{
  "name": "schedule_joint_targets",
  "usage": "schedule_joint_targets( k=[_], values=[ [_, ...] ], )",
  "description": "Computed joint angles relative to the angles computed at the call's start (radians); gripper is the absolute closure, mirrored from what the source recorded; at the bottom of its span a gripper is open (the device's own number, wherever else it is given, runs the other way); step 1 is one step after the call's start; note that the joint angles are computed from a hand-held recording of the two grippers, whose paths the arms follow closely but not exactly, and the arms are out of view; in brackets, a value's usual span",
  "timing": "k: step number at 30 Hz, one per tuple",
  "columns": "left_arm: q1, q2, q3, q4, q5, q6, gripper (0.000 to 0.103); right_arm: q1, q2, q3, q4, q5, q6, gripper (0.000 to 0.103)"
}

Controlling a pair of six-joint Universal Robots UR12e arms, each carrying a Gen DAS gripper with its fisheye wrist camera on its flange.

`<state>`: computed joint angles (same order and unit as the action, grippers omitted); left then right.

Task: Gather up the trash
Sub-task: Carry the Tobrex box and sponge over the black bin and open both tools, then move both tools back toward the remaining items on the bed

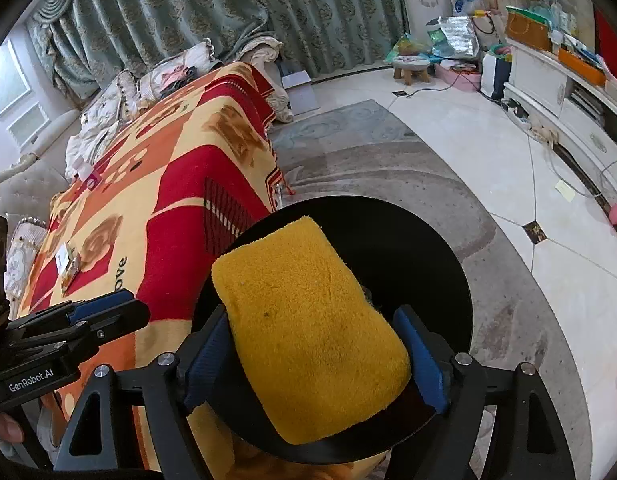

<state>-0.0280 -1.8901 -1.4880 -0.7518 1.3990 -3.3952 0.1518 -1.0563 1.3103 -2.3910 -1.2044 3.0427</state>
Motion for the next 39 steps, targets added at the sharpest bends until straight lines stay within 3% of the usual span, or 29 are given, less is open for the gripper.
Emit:
schedule_joint_targets(
  k=[6,20,39],
  values=[
    [0.003,0.011,-0.013,0.012,0.004,-0.002,0.059,0.004,-0.001,0.002,-0.015,0.005,-0.001,0.015],
    [0.029,0.05,-0.058,0.025,0.022,-0.023,0.051,0.028,-0.016,0.004,0.016,0.033,-0.065,0.015],
    [0.065,0.126,-0.149,0.064,0.127,-0.05,0.05,0.074,-0.024,0.006,0.018,0.059,-0.132,0.015]
  ],
)
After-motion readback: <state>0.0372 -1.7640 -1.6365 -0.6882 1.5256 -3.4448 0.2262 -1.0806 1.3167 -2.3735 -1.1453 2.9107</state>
